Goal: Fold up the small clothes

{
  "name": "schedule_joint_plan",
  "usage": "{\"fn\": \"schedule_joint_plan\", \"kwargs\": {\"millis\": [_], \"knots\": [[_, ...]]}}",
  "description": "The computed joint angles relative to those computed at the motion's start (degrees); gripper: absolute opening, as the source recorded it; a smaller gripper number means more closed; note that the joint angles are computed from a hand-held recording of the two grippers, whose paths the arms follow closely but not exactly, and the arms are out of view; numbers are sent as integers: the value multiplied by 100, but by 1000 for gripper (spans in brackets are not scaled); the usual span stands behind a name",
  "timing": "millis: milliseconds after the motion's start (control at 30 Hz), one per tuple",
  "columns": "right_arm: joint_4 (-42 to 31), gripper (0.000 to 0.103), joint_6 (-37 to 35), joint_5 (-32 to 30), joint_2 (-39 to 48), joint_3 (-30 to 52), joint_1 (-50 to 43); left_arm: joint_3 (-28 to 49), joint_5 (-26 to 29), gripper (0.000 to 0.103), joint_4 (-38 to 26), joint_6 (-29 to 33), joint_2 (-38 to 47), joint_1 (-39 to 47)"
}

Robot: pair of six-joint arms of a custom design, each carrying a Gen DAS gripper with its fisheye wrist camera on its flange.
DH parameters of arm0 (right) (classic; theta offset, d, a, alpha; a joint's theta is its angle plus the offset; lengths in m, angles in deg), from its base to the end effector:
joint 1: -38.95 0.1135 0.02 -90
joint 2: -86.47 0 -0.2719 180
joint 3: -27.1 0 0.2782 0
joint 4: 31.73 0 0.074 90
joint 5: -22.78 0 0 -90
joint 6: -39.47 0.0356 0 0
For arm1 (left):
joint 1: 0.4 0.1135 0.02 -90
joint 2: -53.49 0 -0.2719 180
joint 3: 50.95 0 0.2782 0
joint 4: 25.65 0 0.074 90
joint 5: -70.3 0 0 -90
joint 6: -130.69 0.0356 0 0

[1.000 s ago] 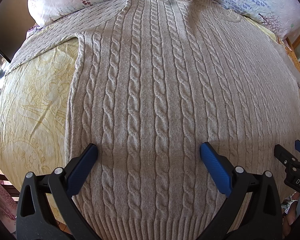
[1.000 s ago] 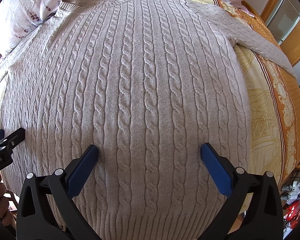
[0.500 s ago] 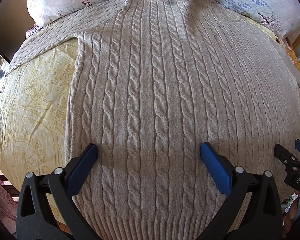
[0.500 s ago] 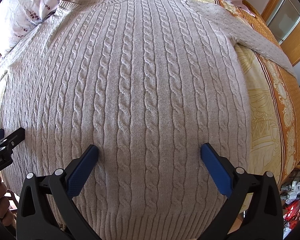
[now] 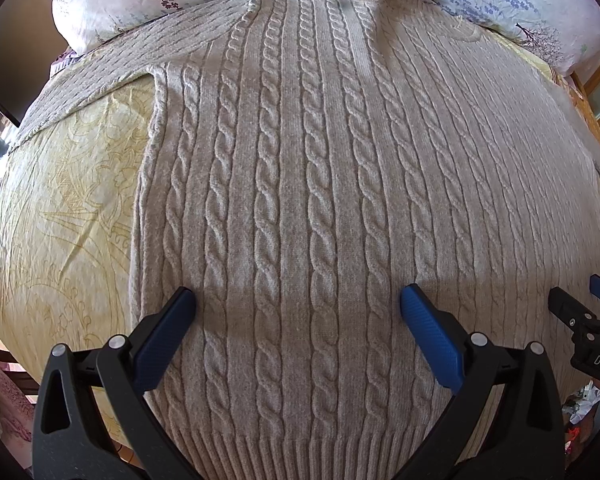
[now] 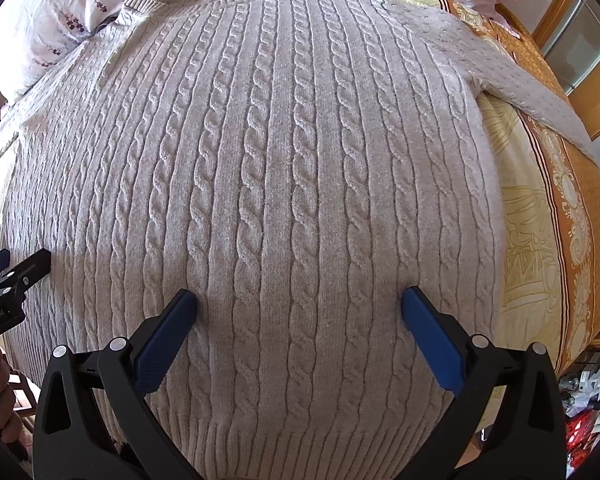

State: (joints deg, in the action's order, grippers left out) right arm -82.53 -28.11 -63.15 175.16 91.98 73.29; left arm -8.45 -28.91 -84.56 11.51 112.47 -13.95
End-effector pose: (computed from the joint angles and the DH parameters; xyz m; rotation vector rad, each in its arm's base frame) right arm 0.2470 0.1657 0.1674 -0.2843 2.8562 0.0946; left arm 0.1707 -0.0353 0.1620 -0.4160 2.8147 0.0805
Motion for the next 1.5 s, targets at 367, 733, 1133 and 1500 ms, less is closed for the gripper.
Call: {"fn": "schedule_joint_plan", "kwargs": {"millis": [367,733,1133,1500], "knots": [[1392,102,280,-2874,-859,-687,-2811,36,66,101,47,131,101,154],[3258,85,1946,-4549,1172,146,-5716,154,121,101,129,162,345,262],[4258,51,2718,-4302,2163,658,-5805,225,87,101,187,46,483,318],[4808,16,2639,-4406,2426,987,-5761,264,106,101,240,97,564,339]]}}
